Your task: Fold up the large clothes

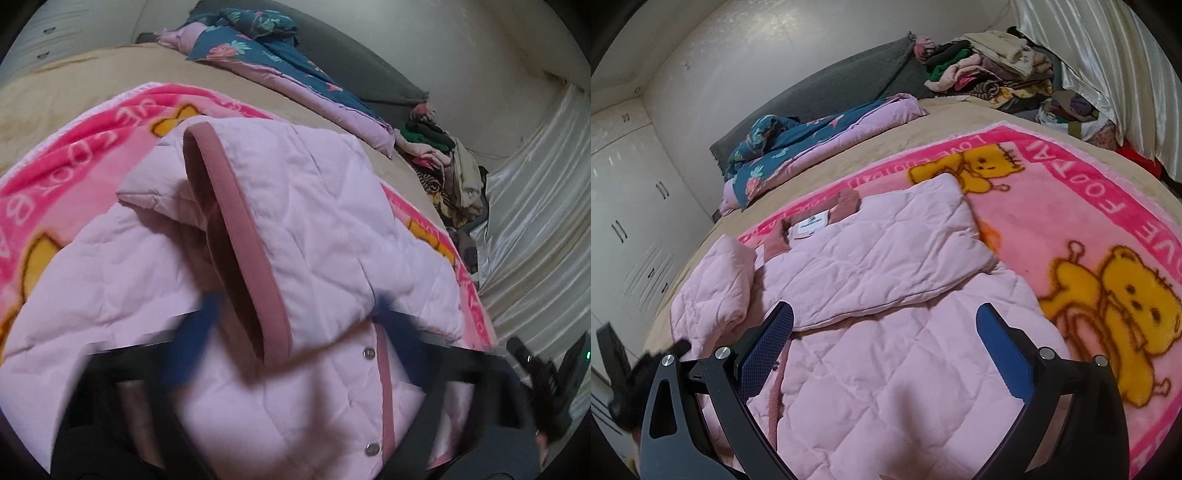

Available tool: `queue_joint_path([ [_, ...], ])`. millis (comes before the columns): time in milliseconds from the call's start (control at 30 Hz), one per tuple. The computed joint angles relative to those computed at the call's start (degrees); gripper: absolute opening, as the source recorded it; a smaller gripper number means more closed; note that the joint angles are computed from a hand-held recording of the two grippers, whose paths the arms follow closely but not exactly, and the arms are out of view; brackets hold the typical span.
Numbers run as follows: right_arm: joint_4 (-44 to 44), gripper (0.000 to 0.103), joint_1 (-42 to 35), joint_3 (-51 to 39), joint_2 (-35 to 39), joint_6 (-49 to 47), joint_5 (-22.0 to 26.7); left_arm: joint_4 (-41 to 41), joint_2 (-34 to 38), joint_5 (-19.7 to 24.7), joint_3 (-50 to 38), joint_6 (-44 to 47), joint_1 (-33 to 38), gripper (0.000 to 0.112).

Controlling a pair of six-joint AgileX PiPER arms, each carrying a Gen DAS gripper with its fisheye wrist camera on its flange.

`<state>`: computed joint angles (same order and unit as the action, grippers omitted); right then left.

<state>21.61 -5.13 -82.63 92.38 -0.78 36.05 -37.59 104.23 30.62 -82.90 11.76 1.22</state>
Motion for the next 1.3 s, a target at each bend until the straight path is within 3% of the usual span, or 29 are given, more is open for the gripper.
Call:
queue_joint_path([
  [33, -0.12, 0.099, 0.30, -0.04, -0.04, 0.10, -0.05, 1.30, 0.09, -0.21, -0.50, -1.03, -0.10, 0.021],
  [133, -0.85, 0.099, 1.19, -0.15, -0.15, 0.49, -0.38, 0.62, -0.06, 1.74, -3.49, 1.04, -0.08, 0.015],
  [400, -2.02, 0.099, 2.12, -0.86, 0.39, 1.16, -0.44, 4.85, 1.83, 5.47, -15.42, -0.08, -4.55, 0.015],
  [700, -2.57, 0.099, 1.55, -0.53, 0.60, 1.59, -0.67, 4.09, 6.26, 9.50, -25.37, 2.74, -10.24, 0.015],
  [800, -3.00, 0.099, 1.30, -0.63, 0.94, 2.21, -0.59, 3.74, 9.15, 12.66, -30.64, 3.84, -11.63, 0.015],
  [933, -3.76, 0.099, 0.72, -0.78, 1.40, 3.05, -0.54, 0.91, 12.72, 17.49, -37.10, 7.91, -12.72, 0.046],
  [1100, -4.72, 0.099, -0.29, -0.68, 1.64, 3.94, -0.59, -3.37, 12.26, 17.36, -35.32, 11.96, -11.54, 0.060],
  [1300, -5.35, 0.099, -0.49, -3.61, 4.00, 4.12, 0.41, 8.80, 15.47, 16.62, -38.20, 1.74, -7.58, 0.070],
])
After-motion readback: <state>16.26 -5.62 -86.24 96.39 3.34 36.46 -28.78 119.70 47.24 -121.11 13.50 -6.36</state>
